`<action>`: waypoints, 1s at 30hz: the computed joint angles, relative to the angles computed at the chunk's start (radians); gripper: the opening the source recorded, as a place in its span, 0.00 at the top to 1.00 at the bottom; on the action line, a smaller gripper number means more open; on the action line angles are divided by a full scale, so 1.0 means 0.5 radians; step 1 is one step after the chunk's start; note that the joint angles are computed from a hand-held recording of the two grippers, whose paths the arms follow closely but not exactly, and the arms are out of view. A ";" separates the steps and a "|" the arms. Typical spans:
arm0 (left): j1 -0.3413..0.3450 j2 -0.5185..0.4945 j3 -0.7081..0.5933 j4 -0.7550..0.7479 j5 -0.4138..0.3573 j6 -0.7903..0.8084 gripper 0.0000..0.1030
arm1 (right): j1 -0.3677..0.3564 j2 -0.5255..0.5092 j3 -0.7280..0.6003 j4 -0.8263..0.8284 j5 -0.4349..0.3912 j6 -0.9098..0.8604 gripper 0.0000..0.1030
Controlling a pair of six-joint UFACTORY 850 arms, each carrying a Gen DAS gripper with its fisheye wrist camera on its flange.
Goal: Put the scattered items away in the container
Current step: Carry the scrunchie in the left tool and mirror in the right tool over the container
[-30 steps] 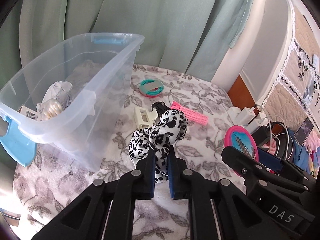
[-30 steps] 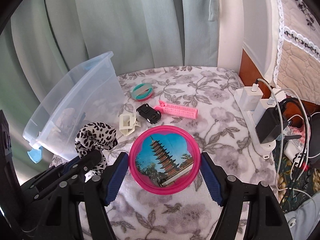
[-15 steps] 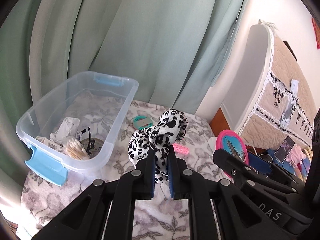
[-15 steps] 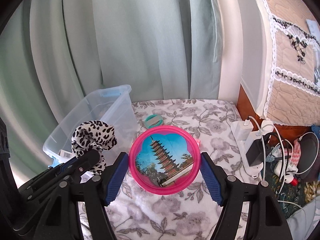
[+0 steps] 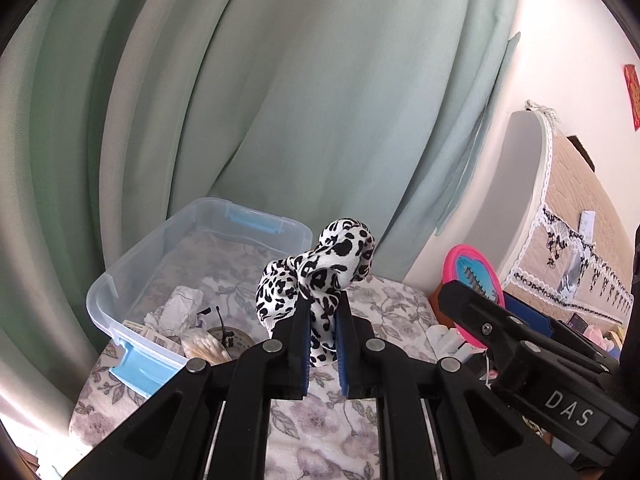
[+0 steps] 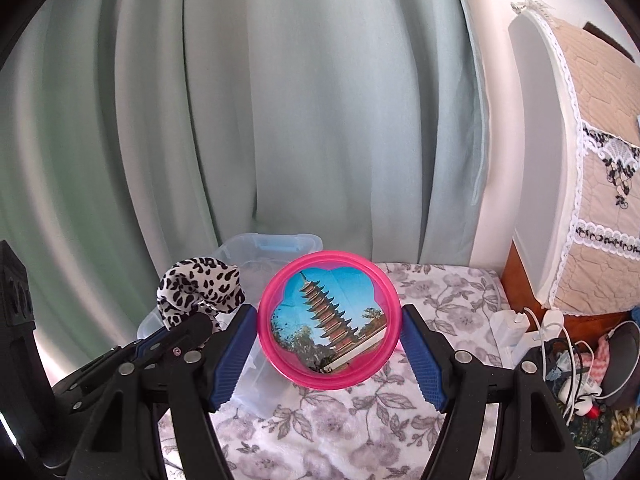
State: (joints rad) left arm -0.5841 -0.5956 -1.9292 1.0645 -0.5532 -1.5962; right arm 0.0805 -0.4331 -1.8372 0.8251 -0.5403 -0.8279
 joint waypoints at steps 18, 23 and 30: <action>0.185 0.182 0.331 0.078 -0.053 -0.409 0.89 | 0.208 -0.134 -0.148 -0.077 -0.106 -0.059 0.27; 0.230 0.199 0.378 0.014 -0.008 -0.386 0.89 | 0.258 -0.196 -0.211 -0.183 -0.147 0.008 0.27; 0.290 0.173 0.373 -0.088 0.025 -0.316 0.89 | 0.291 -0.321 -0.352 -0.316 -0.214 0.143 0.27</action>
State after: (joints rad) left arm -0.4392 -0.5089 -1.7427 1.0206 -0.5406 -1.7543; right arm 0.2261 -0.5938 -2.0134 0.6671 -0.6474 -0.7564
